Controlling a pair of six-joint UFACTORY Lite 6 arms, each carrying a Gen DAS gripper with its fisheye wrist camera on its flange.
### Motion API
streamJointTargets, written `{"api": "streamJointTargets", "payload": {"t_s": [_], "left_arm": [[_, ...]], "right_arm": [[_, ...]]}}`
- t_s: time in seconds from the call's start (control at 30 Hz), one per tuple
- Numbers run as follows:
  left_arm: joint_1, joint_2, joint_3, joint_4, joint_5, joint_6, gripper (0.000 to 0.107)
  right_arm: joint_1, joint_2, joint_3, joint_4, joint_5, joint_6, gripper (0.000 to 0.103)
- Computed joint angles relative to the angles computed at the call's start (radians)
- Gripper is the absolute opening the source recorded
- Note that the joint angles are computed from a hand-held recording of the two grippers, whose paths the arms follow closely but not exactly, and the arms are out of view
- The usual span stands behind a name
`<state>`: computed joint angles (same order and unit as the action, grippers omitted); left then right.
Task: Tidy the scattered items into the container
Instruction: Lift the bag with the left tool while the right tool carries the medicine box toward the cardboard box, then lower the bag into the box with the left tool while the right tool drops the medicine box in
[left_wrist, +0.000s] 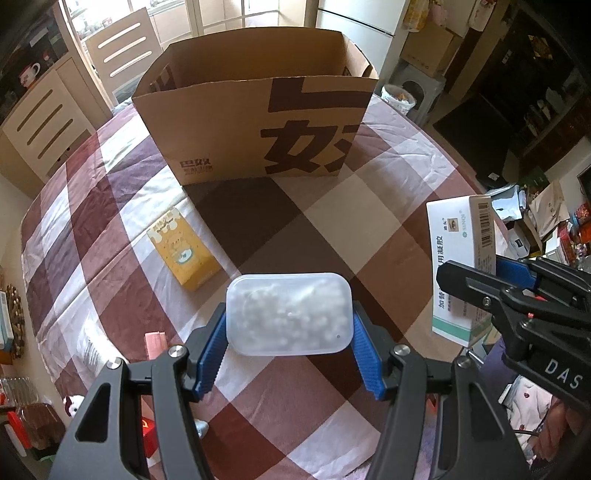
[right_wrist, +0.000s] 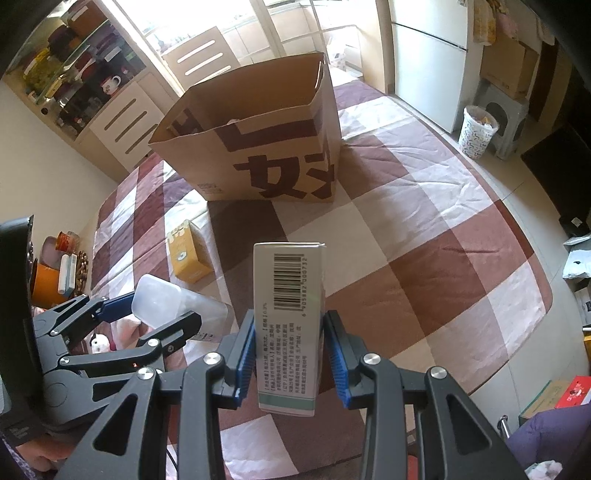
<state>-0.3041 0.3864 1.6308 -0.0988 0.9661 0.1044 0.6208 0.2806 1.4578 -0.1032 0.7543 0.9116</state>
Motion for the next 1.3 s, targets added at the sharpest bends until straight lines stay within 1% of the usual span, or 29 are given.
{"api": "streamJointTargets", "payload": {"t_s": [0.2, 0.47, 0.83, 1.03, 1.2, 1.3], "left_arm": [[0.008, 0.053, 0.064, -0.003, 0.014, 0.007, 0.063], [0.025, 0.16, 0.194, -0.001, 0.04, 0.022, 0.063], [0.058, 0.256, 0.307, -0.008, 0.063, 0.034, 0.063], [0.074, 0.351, 0.443, -0.025, 0.098, 0.036, 0.063], [0.08, 0.427, 0.564, -0.03, 0.134, 0.038, 0.063], [0.089, 0.483, 0.665, -0.044, 0.172, 0.04, 0.063]], "right_arm": [[-0.027, 0.049, 0.047, 0.024, 0.002, -0.045, 0.036], [-0.055, 0.157, 0.175, 0.053, 0.024, -0.111, 0.036], [-0.087, 0.289, 0.34, 0.091, 0.059, -0.191, 0.036], [-0.105, 0.36, 0.438, 0.107, 0.082, -0.23, 0.036], [-0.12, 0.43, 0.554, 0.11, 0.117, -0.259, 0.036], [-0.129, 0.467, 0.625, 0.113, 0.141, -0.274, 0.036]]}}
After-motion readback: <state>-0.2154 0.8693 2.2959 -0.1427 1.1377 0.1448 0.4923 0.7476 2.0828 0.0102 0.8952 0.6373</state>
